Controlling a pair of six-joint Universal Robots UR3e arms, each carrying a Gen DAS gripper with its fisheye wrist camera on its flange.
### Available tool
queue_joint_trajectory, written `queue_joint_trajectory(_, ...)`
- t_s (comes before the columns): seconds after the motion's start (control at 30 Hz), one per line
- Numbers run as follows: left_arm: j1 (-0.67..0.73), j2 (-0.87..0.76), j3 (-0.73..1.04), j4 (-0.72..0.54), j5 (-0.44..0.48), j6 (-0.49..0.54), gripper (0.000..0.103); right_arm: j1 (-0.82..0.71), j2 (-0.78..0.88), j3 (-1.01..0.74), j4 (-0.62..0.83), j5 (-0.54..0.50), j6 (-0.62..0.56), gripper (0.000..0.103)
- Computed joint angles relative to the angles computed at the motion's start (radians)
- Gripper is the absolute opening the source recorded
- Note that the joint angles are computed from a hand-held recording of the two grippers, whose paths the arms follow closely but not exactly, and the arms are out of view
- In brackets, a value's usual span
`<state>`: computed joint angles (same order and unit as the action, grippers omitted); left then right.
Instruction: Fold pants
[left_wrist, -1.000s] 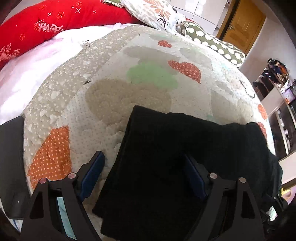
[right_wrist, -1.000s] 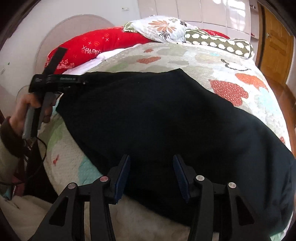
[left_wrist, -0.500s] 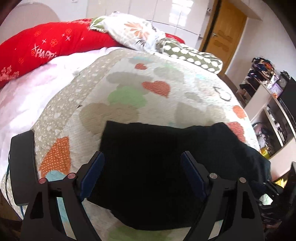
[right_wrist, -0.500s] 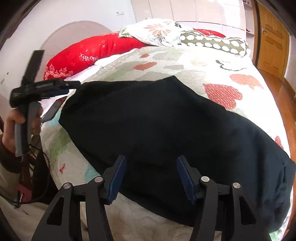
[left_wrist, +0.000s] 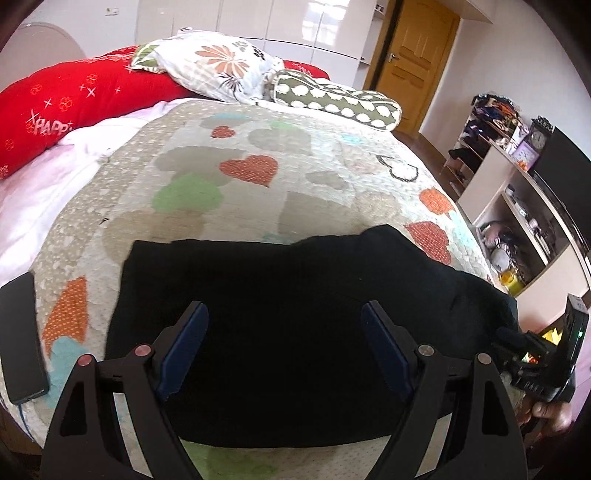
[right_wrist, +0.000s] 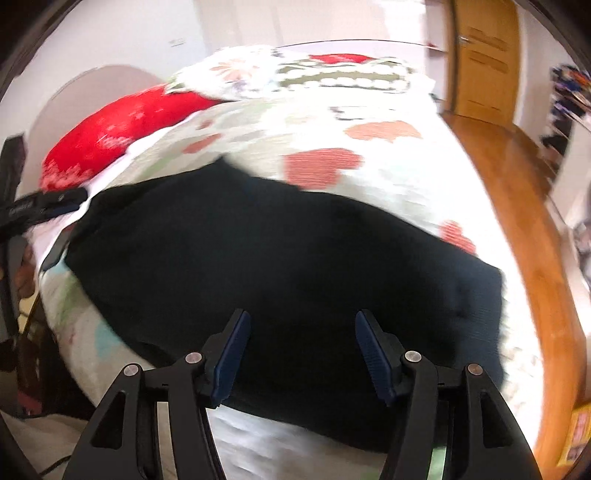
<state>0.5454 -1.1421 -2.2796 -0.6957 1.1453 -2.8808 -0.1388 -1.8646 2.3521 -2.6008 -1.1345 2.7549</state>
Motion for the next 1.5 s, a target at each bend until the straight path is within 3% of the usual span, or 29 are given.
queue_joint_trajectory(0.1,-0.059,-0.046,0.009,0.031,0.02,-0.033,0.085,-0.137,-0.113,0.043,0.113,0.065,-0.071,0.061)
queue_joint_trajectory(0.27,-0.193,-0.137,0.043,0.054,0.01,-0.04,0.085,-0.363,-0.372,0.055,0.484,0.209,-0.228,0.062)
queue_joint_trajectory(0.4,-0.308,-0.255,0.121,0.059,-0.022,-0.019,0.087,-0.591,-0.587,0.003,0.926,0.292,-0.465,0.066)
queue_joint_trajectory(0.6,-0.517,-0.505,0.354,0.041,-0.013,0.004,0.087,-0.83,-0.698,-0.068,1.365,0.307,-0.768,0.068)
queue_joint_trajectory(0.7,-0.595,-0.632,0.519,-0.011,-0.025,0.043,0.087,-0.859,-0.696,-0.056,1.412,0.307,-0.805,0.068)
queue_joint_trajectory(0.83,-0.667,-0.814,0.784,-0.119,-0.069,0.093,0.087,-0.964,-0.742,-0.061,1.594,0.319,-0.936,0.07)
queue_joint_trajectory(0.93,-0.715,-0.974,1.026,-0.249,-0.1,0.115,0.088,-1.0,-0.712,-0.045,1.629,0.342,-0.967,0.071)
queue_joint_trajectory(1.13,-0.813,-1.251,1.48,-0.501,-0.075,0.161,0.089,-0.994,-0.684,0.011,1.594,0.403,-0.951,0.078)
queue_joint_trajectory(1.33,-0.875,-1.405,1.75,-0.623,-0.046,0.236,0.089,-0.995,-0.575,0.035,1.545,0.45,-0.914,0.078)
queue_joint_trajectory(1.4,-0.891,-1.427,1.776,-0.611,-0.024,0.239,0.083,-0.99,-0.56,0.059,1.499,0.476,-0.851,0.078)
queue_joint_trajectory(1.47,-0.904,-1.411,1.73,-0.561,-0.017,0.264,0.067,-0.945,-0.552,0.092,1.37,0.508,-0.72,0.074)
queue_joint_trajectory(1.5,-0.901,-1.399,1.706,-0.552,-0.028,0.271,0.062,-0.918,-0.56,0.112,1.29,0.515,-0.653,0.058)
